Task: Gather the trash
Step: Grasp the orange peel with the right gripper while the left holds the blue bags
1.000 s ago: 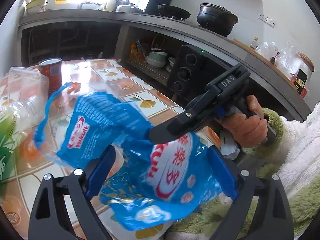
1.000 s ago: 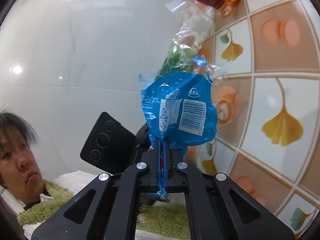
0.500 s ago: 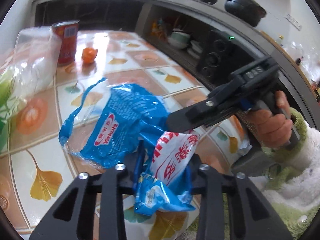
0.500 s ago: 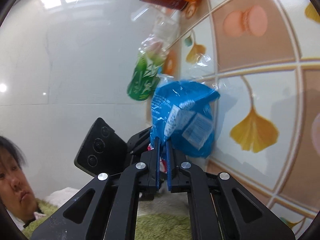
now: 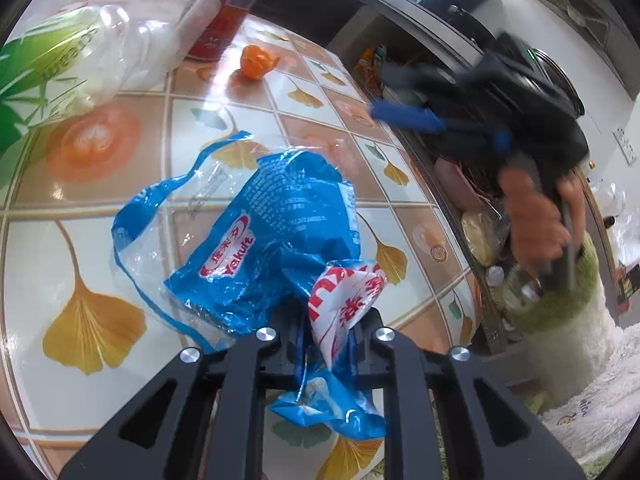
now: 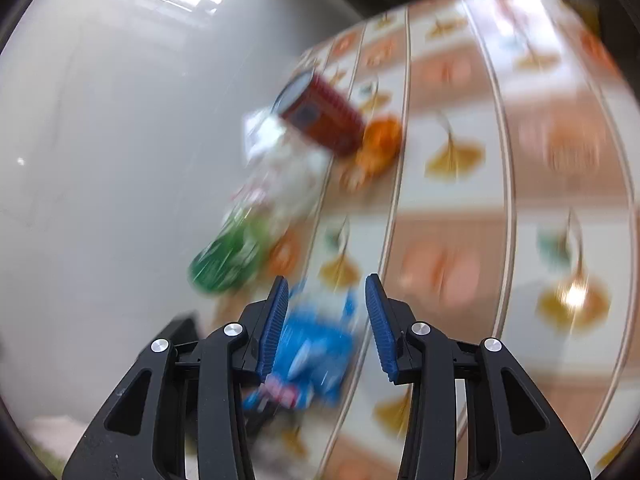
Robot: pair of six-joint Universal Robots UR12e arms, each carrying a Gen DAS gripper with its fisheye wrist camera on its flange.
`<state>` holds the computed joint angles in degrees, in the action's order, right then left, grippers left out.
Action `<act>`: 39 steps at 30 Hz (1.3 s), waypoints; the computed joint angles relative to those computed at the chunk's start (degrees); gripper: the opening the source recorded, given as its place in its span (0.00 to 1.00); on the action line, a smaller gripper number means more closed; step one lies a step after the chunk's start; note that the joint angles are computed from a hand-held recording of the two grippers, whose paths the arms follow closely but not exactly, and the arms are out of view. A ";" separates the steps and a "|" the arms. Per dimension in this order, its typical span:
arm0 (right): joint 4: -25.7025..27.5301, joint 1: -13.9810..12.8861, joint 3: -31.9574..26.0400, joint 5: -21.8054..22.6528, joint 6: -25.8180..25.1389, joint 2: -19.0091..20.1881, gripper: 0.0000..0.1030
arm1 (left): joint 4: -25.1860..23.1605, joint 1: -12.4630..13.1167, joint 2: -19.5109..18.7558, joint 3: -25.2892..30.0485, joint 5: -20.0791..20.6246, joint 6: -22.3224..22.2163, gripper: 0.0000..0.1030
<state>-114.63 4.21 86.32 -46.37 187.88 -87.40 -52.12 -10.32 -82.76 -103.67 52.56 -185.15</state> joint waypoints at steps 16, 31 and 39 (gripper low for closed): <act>-2.95 1.62 -7.42 -10.48 10.82 9.04 0.29 | 1.08 0.32 0.91 -0.88 0.95 -2.34 0.12; -1.56 2.58 -7.51 -14.66 6.17 7.95 0.09 | 1.65 -0.34 0.73 -0.62 2.51 -2.95 0.12; -3.83 0.88 -3.87 -12.62 6.55 4.55 0.08 | 1.45 -1.01 0.60 -0.13 3.96 -3.39 0.11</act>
<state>-118.46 5.08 82.45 -58.99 194.43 -82.85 -50.68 -11.33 -82.15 -103.80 56.52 -188.54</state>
